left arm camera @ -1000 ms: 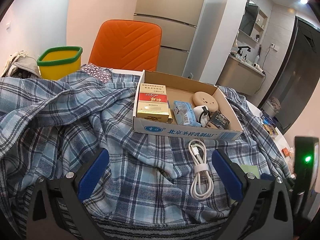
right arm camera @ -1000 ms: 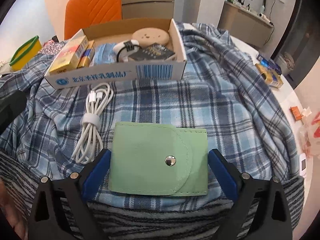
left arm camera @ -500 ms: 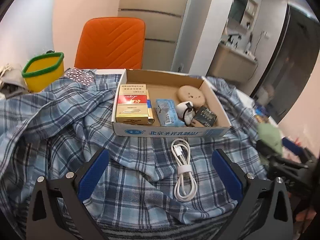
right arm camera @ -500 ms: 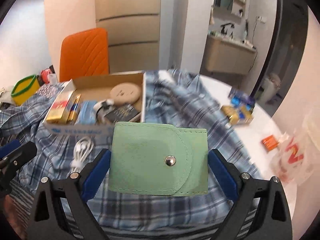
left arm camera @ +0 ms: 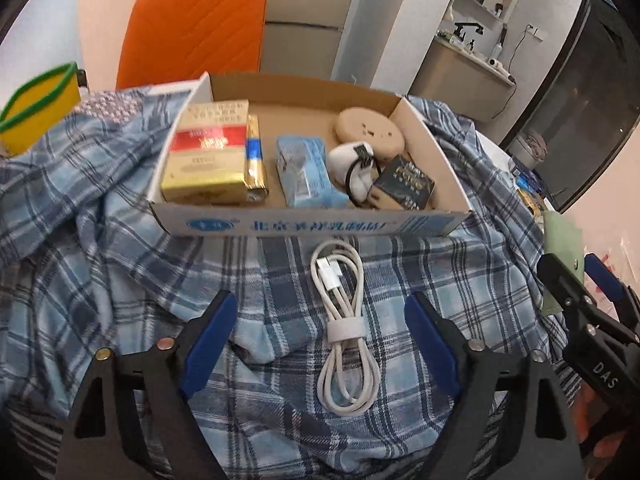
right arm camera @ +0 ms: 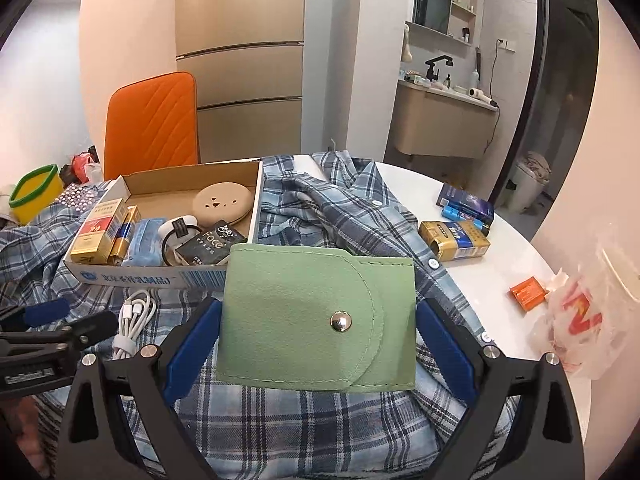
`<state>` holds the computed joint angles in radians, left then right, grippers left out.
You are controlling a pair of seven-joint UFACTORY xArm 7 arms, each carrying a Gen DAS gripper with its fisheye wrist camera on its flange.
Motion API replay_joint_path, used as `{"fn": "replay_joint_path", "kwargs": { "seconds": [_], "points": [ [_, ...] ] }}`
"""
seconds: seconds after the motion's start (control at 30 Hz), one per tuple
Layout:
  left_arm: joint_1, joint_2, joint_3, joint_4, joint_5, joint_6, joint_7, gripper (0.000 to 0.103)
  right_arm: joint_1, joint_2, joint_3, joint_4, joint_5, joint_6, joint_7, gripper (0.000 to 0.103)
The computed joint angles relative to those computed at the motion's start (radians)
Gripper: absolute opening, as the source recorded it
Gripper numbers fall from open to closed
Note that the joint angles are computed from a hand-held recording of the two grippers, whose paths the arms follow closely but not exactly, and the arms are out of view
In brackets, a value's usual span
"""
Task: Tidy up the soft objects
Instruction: 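Lift the green pouch with the right tool while the left tool grasps the white cable, then carry the green pouch and white cable over the cardboard box with both tools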
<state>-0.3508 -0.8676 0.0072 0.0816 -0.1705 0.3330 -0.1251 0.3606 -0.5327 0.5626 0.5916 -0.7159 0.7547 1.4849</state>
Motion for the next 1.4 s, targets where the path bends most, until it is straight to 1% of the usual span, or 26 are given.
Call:
{"fn": "replay_joint_path", "kwargs": {
  "seconds": [0.07,0.17,0.23,0.3,0.37,0.4,0.5,0.53,0.57,0.6,0.63,0.8,0.9,1.07,1.17,1.27,1.4],
  "points": [
    [-0.002,0.014,-0.01,0.001,0.007,-0.003,0.0,0.081,-0.001,0.006,-0.001,0.0,-0.003,-0.006,0.001,0.098],
    [-0.01,0.047,-0.001,0.013,0.006,0.009,0.008,0.071,-0.001,0.017,-0.004,0.002,-0.004,-0.009,0.0,0.098],
    [-0.019,0.067,0.019,0.018,-0.005,0.012,0.023,0.057,0.001,0.022,-0.006,0.004,-0.004,-0.005,-0.001,0.098],
    [-0.036,0.073,0.05,0.019,-0.027,0.021,0.048,0.046,0.003,0.024,-0.006,0.005,-0.007,-0.002,0.0,0.098],
    [-0.05,0.067,0.072,0.016,-0.049,0.018,0.077,0.037,0.005,0.026,-0.007,0.006,-0.008,0.001,0.003,0.098],
    [-0.056,0.058,0.076,0.012,-0.058,0.019,0.089,0.032,0.005,0.027,-0.008,0.006,-0.008,0.003,0.005,0.098],
    [-0.044,0.024,0.04,0.002,-0.058,0.031,0.085,0.021,0.009,0.026,-0.014,0.003,-0.008,0.001,0.007,0.098],
    [-0.031,0.016,0.022,0.0,-0.053,0.036,0.072,0.02,0.009,0.025,-0.014,0.003,-0.009,0.002,0.009,0.098],
    [-0.015,0.014,-0.012,0.0,-0.044,0.031,0.044,0.02,0.01,0.025,-0.015,0.002,-0.01,0.001,0.008,0.098],
    [-0.004,-0.001,-0.03,-0.006,-0.031,0.033,0.032,0.02,0.01,0.024,-0.015,0.001,-0.012,0.0,0.009,0.098],
    [-0.003,-0.013,-0.035,-0.011,-0.021,0.035,0.027,0.02,0.011,0.021,-0.016,0.001,-0.011,0.002,0.008,0.098],
    [-0.011,-0.079,-0.013,-0.028,-0.01,0.056,0.018,0.019,0.012,0.01,-0.014,-0.003,-0.009,0.005,0.007,0.098],
    [-0.004,-0.136,-0.012,-0.042,-0.002,0.07,0.012,0.019,0.012,-0.004,-0.011,-0.006,-0.007,0.011,0.008,0.098],
    [0.021,-0.273,-0.027,-0.065,0.022,0.125,-0.004,0.019,0.013,-0.031,-0.006,-0.015,0.002,0.015,0.003,0.098],
    [0.031,-0.34,-0.007,-0.069,0.03,0.169,0.009,0.019,0.013,-0.045,0.0,-0.019,0.008,0.016,-0.005,0.098],
    [0.051,-0.383,-0.026,-0.067,0.044,0.198,0.001,0.019,0.011,-0.055,0.007,-0.019,0.015,0.014,-0.011,0.098],
    [0.067,-0.424,-0.03,-0.065,0.051,0.228,-0.006,0.019,0.009,-0.065,0.017,-0.016,0.021,0.008,-0.02,0.098]
  ]
}}
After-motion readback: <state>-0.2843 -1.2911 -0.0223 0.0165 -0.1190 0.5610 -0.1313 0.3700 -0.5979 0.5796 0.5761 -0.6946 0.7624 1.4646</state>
